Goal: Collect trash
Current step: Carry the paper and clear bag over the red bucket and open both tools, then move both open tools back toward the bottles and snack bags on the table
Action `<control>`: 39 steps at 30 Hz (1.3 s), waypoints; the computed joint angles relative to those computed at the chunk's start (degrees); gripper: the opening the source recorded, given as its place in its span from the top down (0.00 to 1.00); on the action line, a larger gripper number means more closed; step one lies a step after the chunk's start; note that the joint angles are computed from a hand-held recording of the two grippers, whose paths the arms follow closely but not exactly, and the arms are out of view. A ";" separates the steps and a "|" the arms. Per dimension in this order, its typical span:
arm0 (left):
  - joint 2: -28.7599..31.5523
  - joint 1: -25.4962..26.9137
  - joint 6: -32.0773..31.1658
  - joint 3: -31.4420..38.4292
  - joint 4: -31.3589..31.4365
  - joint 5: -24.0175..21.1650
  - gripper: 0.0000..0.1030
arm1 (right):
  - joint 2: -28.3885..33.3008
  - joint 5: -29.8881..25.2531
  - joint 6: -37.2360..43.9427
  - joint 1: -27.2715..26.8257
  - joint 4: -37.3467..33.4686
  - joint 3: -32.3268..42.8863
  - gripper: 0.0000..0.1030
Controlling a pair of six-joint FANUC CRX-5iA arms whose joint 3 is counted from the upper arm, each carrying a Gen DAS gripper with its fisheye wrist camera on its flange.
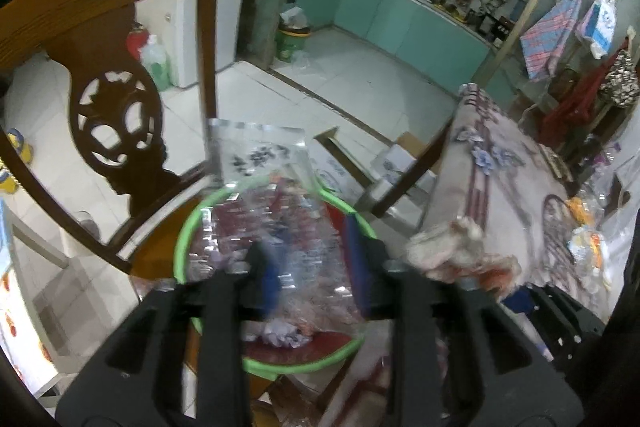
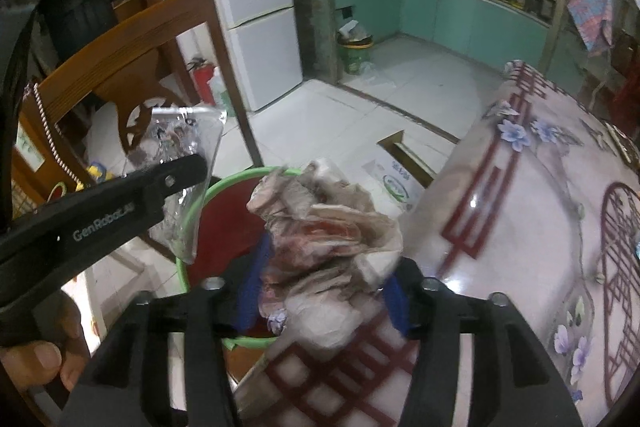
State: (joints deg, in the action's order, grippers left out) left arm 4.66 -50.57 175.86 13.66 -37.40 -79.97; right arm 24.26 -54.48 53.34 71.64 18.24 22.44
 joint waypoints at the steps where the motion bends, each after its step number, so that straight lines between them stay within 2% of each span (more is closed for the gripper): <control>1: 0.09 -0.55 0.80 0.42 -1.32 -1.12 0.22 | 0.08 0.02 -0.54 0.21 1.31 -0.34 0.28; 2: 0.25 -1.56 2.17 0.95 -3.29 -2.48 0.21 | -0.48 0.81 -2.35 0.68 4.47 -2.20 0.28; 5: 0.79 -2.53 2.43 1.99 -5.02 -4.21 0.21 | -1.76 0.62 -3.28 0.73 6.08 -4.48 0.28; 11: 1.29 -0.55 -1.58 1.40 -0.39 2.28 0.21 | -8.98 1.84 -8.52 -0.60 7.14 -13.56 0.27; 14: 2.70 -0.31 -4.98 2.69 1.42 5.09 0.21 | -13.94 1.51 -12.03 -1.76 9.02 -19.54 0.22; 25: 12.42 -0.75 -15.89 13.37 9.27 12.35 0.20 | -28.87 -8.12 -18.33 -7.40 14.88 -35.52 0.21; 29: 17.50 -1.54 -20.47 19.65 11.75 12.87 0.20 | -33.25 -11.27 -17.42 -11.10 16.72 -39.62 0.21; 32: 21.10 -1.85 -23.77 23.88 14.07 13.48 0.20 | -35.34 -10.91 -16.50 -14.67 17.28 -41.27 0.19; 35: 24.78 -2.23 -27.13 28.38 15.88 12.76 0.20 | -36.09 -8.19 -15.52 -20.13 14.78 -41.19 0.16; 39: 27.34 -2.34 -28.49 31.02 17.71 13.92 0.20 | -34.28 -1.97 -13.39 -27.91 7.58 -38.64 0.16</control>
State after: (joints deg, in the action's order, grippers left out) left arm 32.00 -52.91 147.37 44.68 -19.69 -66.05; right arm -10.02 -56.46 39.95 43.73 25.82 -16.20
